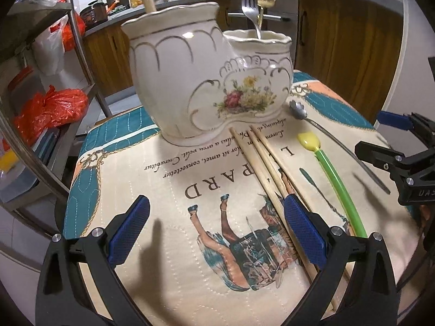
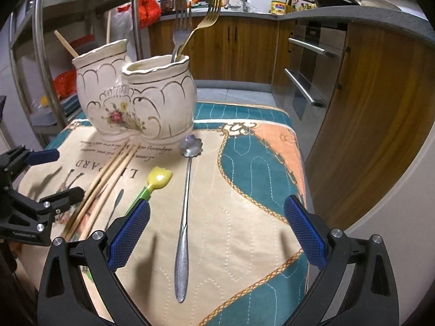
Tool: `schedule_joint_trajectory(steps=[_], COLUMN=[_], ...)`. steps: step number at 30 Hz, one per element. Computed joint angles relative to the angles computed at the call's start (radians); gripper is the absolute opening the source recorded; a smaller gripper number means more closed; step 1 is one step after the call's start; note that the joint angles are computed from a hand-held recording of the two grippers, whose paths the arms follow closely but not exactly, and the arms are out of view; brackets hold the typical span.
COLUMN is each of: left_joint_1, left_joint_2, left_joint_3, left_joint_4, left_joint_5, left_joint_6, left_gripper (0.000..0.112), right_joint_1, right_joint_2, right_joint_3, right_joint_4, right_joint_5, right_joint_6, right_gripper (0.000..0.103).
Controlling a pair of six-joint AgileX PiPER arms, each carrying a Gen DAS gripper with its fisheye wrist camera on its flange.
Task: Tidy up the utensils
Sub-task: 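Withdraw both open tools back over the cloth, then grasp a wooden chopstick with the left tool while the right grasps the silver spoon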
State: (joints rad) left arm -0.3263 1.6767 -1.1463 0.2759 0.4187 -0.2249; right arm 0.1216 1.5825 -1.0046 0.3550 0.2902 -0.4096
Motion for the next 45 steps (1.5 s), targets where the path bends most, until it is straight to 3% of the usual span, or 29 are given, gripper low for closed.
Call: schedule_joint_trajectory(steps=[4,9,15,19,22,24,26,29,35,45], left_joint_1=[-0.009,-0.008,0.011,0.018,0.012,0.019,0.033,0.058,0.104,0.184], left_joint_2=[0.003,-0.004,-0.006,0.0,-0.001,-0.001,-0.001,0.001,-0.016,-0.056], left_joint_3=[-0.005,0.0,-0.006,-0.019,-0.02,-0.022,-0.027,-0.032,-0.026,-0.029], left_joint_4=[0.009,-0.099,-0.208,-0.297,-0.311,-0.343,-0.385,-0.439,-0.508,-0.575], left_joint_5=[0.015,0.024,0.037,0.057,0.056,0.062,0.072,0.088,0.115,0.251], left_joint_6=[-0.003,0.108,0.202,0.283,0.296,0.334,0.383,0.459,0.597,0.806], left_gripper=[0.097,0.084,0.067,0.051,0.041,0.032,0.014,0.005,0.005,0.005], right_joint_1=[0.001,0.009,0.007,0.014,0.0,-0.004,-0.01,-0.024,-0.04,-0.08], right_joint_2=[0.003,0.034,0.071,0.106,0.139,0.158,0.166,0.175,0.153,0.087], right_joint_3=[-0.001,-0.046,-0.103,-0.155,-0.196,-0.221,-0.235,-0.248,-0.227,-0.166], right_joint_4=[-0.011,-0.098,-0.095,-0.064,0.046,0.066,0.09,0.123,0.14,0.149], right_joint_5=[0.006,0.041,0.085,0.137,0.193,0.222,0.239,0.264,0.27,0.351], right_joint_6=[0.01,0.088,0.081,0.052,-0.052,-0.068,-0.086,-0.113,-0.151,-0.244], right_gripper=[0.098,0.098,0.094,0.069,0.049,0.042,0.017,0.005,0.004,0.004])
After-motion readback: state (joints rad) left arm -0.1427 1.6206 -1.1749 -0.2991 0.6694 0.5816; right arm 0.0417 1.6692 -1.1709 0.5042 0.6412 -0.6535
